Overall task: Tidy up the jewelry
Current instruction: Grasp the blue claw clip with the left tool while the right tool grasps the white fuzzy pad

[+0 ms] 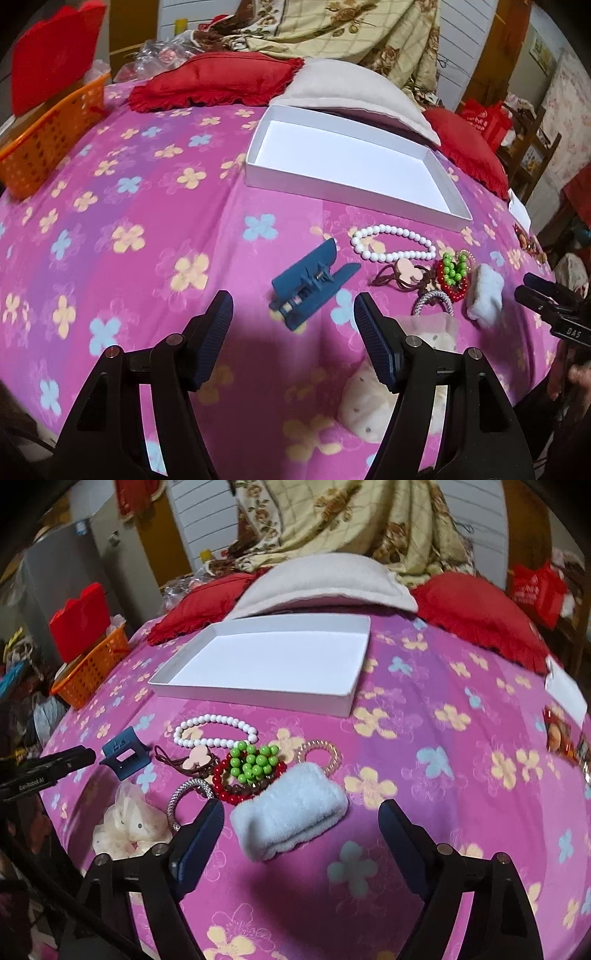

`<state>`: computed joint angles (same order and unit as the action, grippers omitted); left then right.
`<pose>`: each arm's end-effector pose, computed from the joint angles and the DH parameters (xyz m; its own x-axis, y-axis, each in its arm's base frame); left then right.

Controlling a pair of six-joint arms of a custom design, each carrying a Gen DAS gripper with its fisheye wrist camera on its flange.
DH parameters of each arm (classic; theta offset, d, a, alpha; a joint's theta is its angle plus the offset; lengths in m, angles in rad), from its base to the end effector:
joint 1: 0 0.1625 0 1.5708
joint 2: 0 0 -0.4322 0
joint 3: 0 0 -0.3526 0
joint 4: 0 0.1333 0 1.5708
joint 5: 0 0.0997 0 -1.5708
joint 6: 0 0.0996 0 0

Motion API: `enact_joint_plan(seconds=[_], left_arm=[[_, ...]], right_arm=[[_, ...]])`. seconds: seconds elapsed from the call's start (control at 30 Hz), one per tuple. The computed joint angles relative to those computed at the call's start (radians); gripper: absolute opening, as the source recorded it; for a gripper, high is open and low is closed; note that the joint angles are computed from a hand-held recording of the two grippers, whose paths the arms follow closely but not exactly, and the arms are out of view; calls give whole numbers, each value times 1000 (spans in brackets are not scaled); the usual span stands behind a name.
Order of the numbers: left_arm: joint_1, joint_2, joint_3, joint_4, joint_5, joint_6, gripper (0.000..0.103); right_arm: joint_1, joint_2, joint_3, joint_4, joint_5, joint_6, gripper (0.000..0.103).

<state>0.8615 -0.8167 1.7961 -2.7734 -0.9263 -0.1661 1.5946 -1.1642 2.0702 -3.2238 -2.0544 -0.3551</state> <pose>-0.2490 -0.5866 0.1292 -0.7887 0.2916 -0.5412 0.5118 0.7992 -0.3152 0.0994 -0.5193 0.2850 -0.8308 0.0213 0.5561 -0.3267 0.7902 -0.5184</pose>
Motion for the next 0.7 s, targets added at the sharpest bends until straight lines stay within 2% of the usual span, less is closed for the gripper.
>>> enact_joint_plan(seconds=[0.13, 0.27, 0.43, 0.6, 0.7], left_arm=[[8, 24, -40, 35, -27, 74, 68], [11, 57, -83, 76, 7, 171, 68], [41, 79, -143, 146, -52, 217, 68], [48, 111, -183, 184, -44, 221, 68], [48, 119, -181, 167, -47, 225, 68]], right_arm=[[-27, -25, 4, 65, 63, 82, 84], [-39, -35, 13, 76, 90, 124, 87], [-39, -27, 12, 88, 84, 143, 87], [-51, -9, 2, 93, 103, 194, 87], [-42, 25, -17, 82, 68, 219, 87]])
